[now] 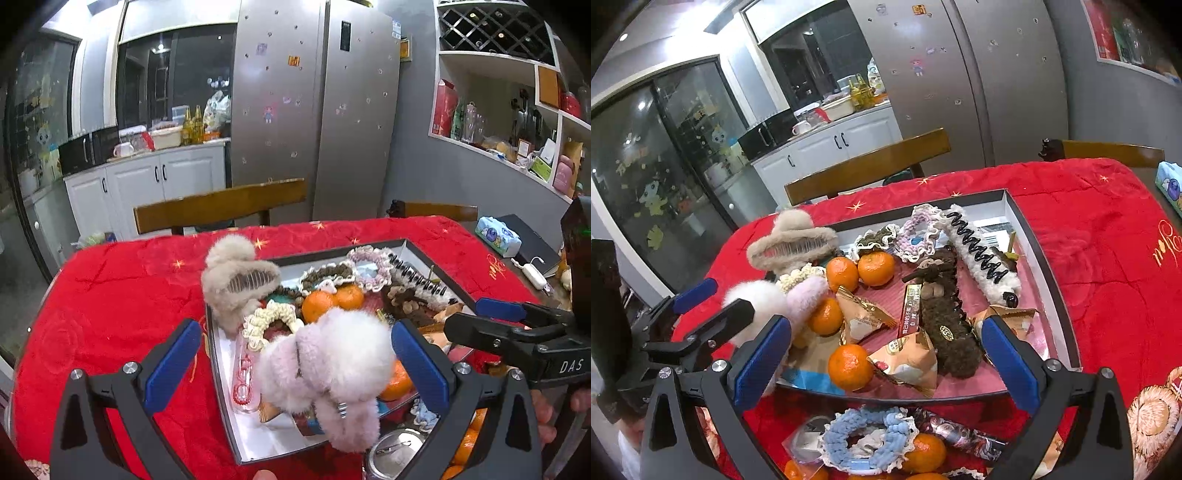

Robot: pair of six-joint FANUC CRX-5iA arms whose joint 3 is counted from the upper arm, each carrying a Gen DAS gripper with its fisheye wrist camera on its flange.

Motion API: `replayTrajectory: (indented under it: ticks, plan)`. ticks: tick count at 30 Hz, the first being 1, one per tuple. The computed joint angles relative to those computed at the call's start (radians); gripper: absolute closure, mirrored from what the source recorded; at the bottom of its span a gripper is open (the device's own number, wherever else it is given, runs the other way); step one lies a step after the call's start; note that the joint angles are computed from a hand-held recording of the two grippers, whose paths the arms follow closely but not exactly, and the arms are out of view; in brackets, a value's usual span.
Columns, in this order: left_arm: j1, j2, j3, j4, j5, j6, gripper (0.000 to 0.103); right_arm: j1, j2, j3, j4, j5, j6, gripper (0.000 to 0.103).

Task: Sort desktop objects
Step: 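Withdraw both tools from the tray back toward the loose mandarins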

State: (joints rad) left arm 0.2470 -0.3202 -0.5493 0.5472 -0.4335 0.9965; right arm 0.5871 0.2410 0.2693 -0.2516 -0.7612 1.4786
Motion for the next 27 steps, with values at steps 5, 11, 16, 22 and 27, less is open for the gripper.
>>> replayTrajectory:
  ticks: [5, 11, 16, 22, 27]
  plan:
    - [0.003, -0.056, -0.014, 0.042, -0.014, -0.009, 0.000, 0.009, -0.032, -0.018, 0.033, 0.013, -0.027, 0.000]
    - [0.005, -0.136, -0.010, -0.008, -0.039, 0.046, 0.000, 0.008, -0.092, -0.028, -0.005, 0.016, -0.003, 0.000]
    - [0.020, -0.181, 0.014, -0.019, -0.094, 0.074, 0.000, 0.036, -0.158, -0.081, 0.074, 0.060, -0.030, 0.000]
    - [0.023, -0.251, 0.045, -0.128, -0.133, 0.140, 0.000, 0.033, -0.219, -0.112, 0.087, 0.081, -0.048, 0.000]
    - [0.042, -0.325, 0.020, -0.112, -0.162, 0.109, 0.000, 0.053, -0.280, -0.178, 0.159, 0.111, -0.087, 0.000]
